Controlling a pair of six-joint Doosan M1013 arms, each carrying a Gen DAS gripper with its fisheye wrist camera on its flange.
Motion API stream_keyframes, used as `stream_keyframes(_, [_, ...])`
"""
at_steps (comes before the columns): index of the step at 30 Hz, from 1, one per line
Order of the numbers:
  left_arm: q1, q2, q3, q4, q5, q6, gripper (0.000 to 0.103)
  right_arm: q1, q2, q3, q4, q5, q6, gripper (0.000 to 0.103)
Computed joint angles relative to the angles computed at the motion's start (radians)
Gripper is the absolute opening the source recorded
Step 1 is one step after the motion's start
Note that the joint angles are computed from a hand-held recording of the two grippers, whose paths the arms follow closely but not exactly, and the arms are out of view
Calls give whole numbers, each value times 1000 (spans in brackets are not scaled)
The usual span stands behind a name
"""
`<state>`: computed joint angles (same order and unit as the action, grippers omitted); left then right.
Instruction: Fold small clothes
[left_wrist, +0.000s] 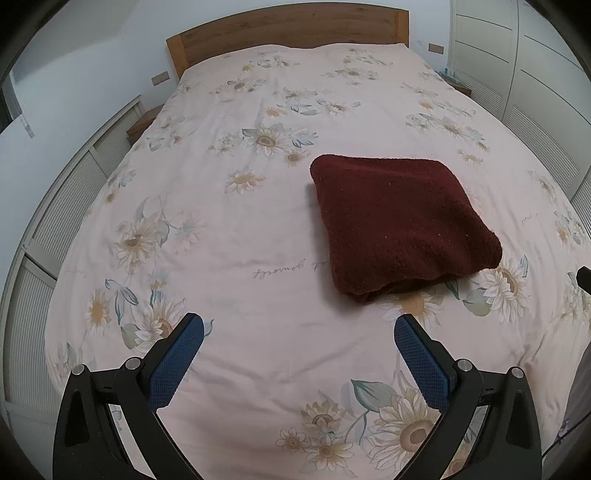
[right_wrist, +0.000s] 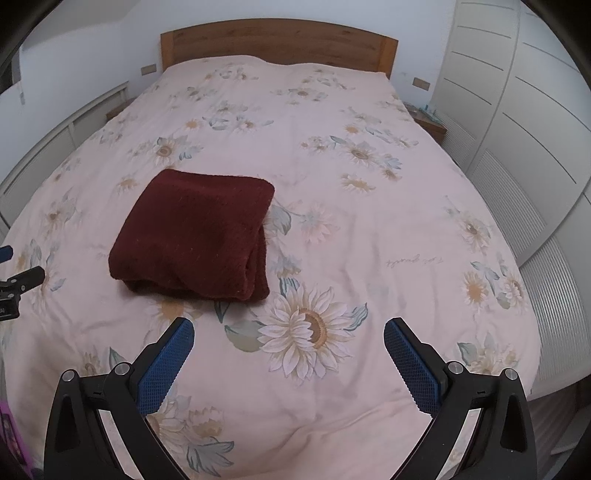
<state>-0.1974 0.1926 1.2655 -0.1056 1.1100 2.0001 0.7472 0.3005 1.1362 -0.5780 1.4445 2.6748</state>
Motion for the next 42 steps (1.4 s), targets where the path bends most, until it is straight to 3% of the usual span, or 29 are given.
stream_keyframes(42, [13,16,-1,-10,23,70,102,-7,0,8,33,-9,-34,102])
